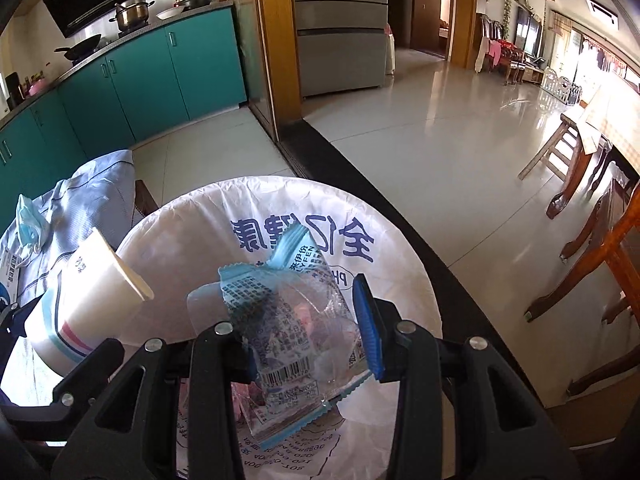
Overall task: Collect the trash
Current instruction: 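Open the left tool over the wastebasket while the right tool releases the wrapper into it, then move the left tool to the ointment box while the right tool grasps the blue face mask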
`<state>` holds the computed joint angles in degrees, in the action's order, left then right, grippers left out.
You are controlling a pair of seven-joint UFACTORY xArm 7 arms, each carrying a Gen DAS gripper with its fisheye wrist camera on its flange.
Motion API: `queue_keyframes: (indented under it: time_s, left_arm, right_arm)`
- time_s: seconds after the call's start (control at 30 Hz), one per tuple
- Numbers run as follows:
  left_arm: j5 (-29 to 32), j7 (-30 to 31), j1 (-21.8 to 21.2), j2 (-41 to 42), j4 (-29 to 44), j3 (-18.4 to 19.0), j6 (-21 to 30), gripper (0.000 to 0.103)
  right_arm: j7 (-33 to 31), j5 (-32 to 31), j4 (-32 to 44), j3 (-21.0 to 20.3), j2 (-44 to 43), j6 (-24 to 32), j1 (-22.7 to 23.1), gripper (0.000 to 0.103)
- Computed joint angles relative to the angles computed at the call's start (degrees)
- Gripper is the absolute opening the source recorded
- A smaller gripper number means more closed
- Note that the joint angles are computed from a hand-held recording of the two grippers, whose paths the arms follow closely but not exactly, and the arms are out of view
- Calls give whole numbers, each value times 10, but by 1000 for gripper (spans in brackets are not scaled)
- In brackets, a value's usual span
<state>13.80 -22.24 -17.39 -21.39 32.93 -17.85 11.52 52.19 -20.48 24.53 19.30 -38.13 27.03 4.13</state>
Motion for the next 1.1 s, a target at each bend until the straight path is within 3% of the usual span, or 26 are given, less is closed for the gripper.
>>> queue_keyframes:
  time_s: [0.17,0.27,0.47,0.57,0.7,0.77,0.9,0.93,0.97,1.03,1.1]
  left_arm:
    - [17,-13,14,-4,0,-14,8,87]
    - [22,-15,15,-14,-4,-12,14,89]
    - [43,-46,48,-58,-22,-25,28,89]
    - [69,-87,95,-106,-41,-48,37,89]
    - [114,-170,208,-218,-89,-81,69,89]
    - [121,-181,239,-240,-104,-62,83,89]
    - [109,-141,259,-202,-100,19,107,88]
    - [100,-123,253,-186,-98,45,98,83]
    - [84,-99,239,-169,-93,72,97,65]
    - [32,-42,197,-150,-91,133,101,39]
    - [-20,10,166,-149,-101,185,90,33]
  right_arm:
    - [5,-7,5,7,4,0,-1,49]
    - [13,-14,6,14,3,-5,-4,63]
    - [21,-18,10,19,6,-16,-6,68]
    - [25,-21,16,22,14,-19,-6,68]
    - [30,-22,33,25,33,-35,-2,69]
    - [27,-24,56,30,58,-53,2,69]
    - [11,-28,127,39,139,-88,22,73]
    - [6,-31,146,40,160,-94,28,73]
    - [5,-39,168,45,183,-102,32,73]
    - [13,-72,223,61,239,-118,36,73]
    - [28,-122,283,77,296,-120,40,73]
